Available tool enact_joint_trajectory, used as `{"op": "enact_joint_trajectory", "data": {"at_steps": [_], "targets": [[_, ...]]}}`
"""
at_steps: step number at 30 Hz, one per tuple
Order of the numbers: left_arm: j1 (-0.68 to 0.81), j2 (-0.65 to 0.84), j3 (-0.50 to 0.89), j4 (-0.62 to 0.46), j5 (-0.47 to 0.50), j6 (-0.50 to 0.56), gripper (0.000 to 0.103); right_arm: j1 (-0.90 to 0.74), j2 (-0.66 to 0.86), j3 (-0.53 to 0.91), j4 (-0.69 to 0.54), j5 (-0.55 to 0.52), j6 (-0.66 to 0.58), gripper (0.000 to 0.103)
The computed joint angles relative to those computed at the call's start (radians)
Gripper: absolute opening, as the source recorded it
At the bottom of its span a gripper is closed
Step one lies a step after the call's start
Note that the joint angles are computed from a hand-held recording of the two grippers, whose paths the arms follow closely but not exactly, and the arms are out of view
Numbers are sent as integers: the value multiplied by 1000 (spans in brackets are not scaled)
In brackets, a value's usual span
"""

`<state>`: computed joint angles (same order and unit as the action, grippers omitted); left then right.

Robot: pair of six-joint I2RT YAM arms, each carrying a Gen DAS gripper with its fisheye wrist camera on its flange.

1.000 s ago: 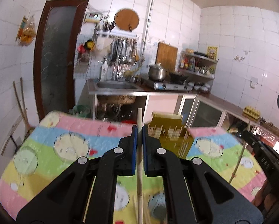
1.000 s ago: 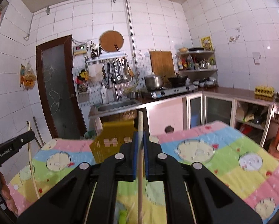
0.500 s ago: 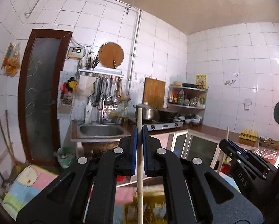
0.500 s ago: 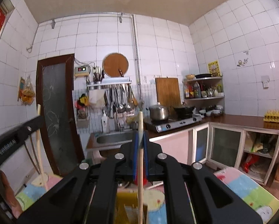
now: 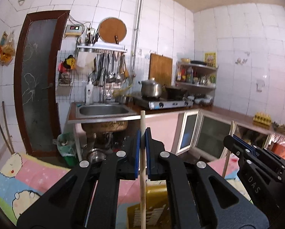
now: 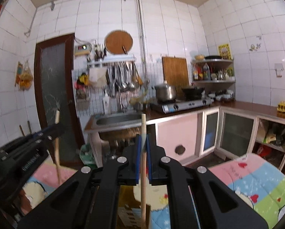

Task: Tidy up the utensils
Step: 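Lift the held chopsticks with both tools and carry them over the slotted holder, then open both tools to drop the chopsticks into the slotted holder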

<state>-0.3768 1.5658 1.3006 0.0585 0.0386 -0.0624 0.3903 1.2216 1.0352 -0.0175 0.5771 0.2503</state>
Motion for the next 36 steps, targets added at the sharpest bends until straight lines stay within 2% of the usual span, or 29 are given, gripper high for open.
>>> {"op": "enact_joint_trajectory", "data": {"at_steps": [5, 7, 8, 9, 11, 12, 15, 17, 20, 23, 27, 29, 31, 34, 36], "targets": [[23, -14, -13, -70, 8, -16, 5, -4, -9, -36, -33, -2, 27, 7], [32, -39, -9, -113, 14, -10, 14, -6, -21, -12, -102, 8, 52, 11], [38, -67, -20, -123, 11, -12, 29, -10, -38, 3, -155, 5, 73, 31], [44, -102, -37, -126, 2, -13, 47, -15, -36, 25, -185, 3, 90, 57], [50, -161, -56, -143, -16, -13, 68, -10, -89, 19, -212, 28, 122, 60], [61, -204, -73, -156, -16, -10, 75, -12, -99, 41, -247, 35, 129, 60], [78, -274, -76, -230, -15, 14, 89, 18, -160, 57, -353, 59, 170, 63], [88, -345, -119, -250, -24, 39, 95, 71, -204, 61, -434, 113, 192, 66], [111, -441, -183, -280, -23, 68, 98, 172, -252, 57, -540, 210, 232, 68], [158, -516, -227, -354, 34, 77, 98, 281, -291, 46, -645, 292, 308, 69], [204, -610, -313, -400, 65, 92, 98, 454, -312, 30, -824, 416, 478, 69], [225, -656, -365, -419, 79, 105, 98, 545, -303, 24, -936, 479, 607, 70], [247, -696, -415, -435, 99, 114, 98, 632, -283, 15, -1075, 514, 789, 71], [288, -736, -483, -456, 136, 120, 98, 724, -246, -21, -1229, 511, 1037, 71], [308, -744, -519, -464, 148, 124, 98, 759, -226, -60, -1274, 482, 1150, 71]]}}
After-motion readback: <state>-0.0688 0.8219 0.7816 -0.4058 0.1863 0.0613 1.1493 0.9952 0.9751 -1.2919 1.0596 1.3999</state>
